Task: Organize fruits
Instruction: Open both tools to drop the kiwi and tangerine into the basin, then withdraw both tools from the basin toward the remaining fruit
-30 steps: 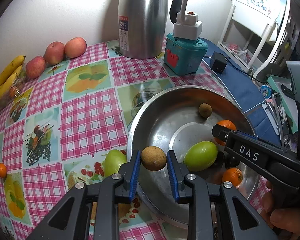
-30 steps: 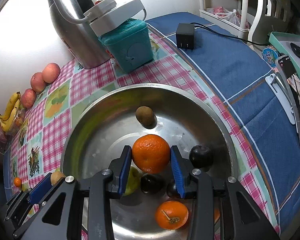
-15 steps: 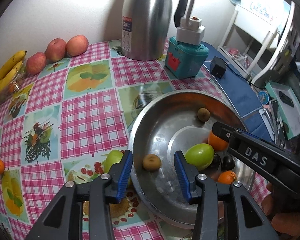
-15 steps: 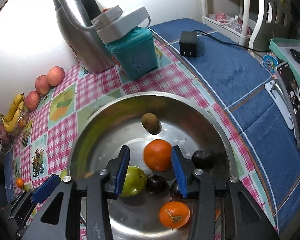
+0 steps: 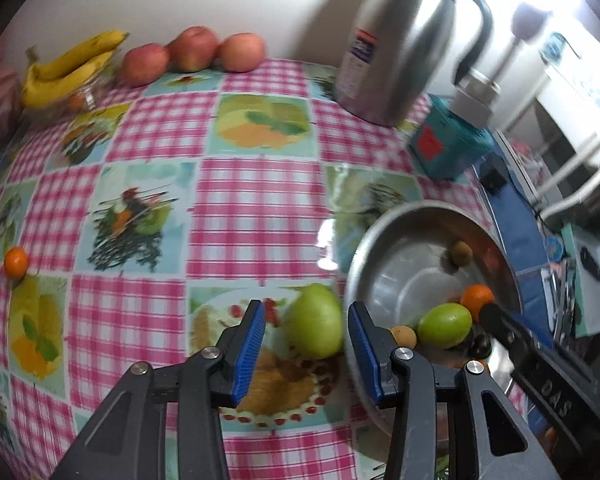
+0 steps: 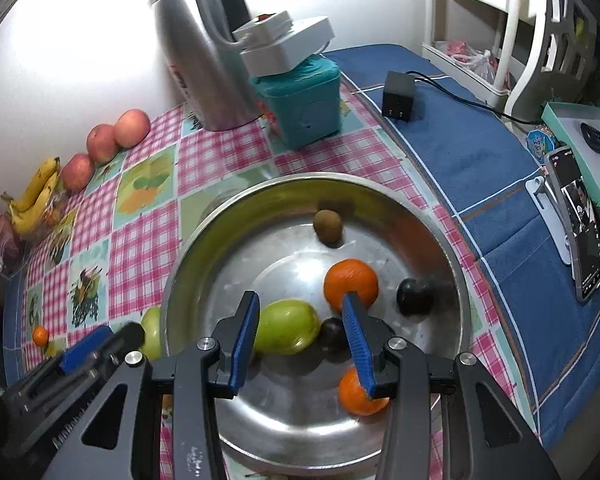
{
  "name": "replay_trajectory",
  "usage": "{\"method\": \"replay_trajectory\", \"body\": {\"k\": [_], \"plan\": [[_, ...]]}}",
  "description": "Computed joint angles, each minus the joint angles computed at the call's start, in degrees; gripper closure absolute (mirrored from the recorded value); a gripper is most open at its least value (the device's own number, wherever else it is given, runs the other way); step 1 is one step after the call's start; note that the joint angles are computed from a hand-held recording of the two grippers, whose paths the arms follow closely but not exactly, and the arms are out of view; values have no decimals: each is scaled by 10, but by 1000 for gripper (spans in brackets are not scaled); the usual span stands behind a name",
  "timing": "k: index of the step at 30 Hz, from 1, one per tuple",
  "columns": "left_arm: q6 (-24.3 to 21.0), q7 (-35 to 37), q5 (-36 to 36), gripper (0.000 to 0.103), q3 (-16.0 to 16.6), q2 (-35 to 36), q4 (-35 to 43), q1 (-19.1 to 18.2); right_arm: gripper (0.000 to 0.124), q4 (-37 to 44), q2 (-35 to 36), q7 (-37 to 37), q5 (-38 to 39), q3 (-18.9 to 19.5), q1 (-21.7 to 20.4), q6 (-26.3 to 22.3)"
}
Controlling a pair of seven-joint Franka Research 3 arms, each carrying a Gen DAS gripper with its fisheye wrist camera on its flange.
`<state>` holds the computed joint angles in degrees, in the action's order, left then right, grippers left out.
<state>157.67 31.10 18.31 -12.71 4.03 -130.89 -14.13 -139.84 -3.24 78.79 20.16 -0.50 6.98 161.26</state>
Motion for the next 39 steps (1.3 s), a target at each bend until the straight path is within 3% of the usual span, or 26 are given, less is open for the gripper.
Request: {"method": "replay_trajectory", "body": {"k": [7,18,23,39], "plan": [[-5,-26,-5,56,10,-49,-46,17,80,-21,-29,33,-46,9,2,-6],[1,-5,-64,56,13,-103,-108,30,80,-60,-78,66,-67,26,15,-11],[1,-5,-64,56,13,-112,-113,34,80,-67,-87,57,-64,30,32,-10],[-13,2,-56,56,10,-105,-102,32,80,-55,-78,79,-90,31,25,-15]]}}
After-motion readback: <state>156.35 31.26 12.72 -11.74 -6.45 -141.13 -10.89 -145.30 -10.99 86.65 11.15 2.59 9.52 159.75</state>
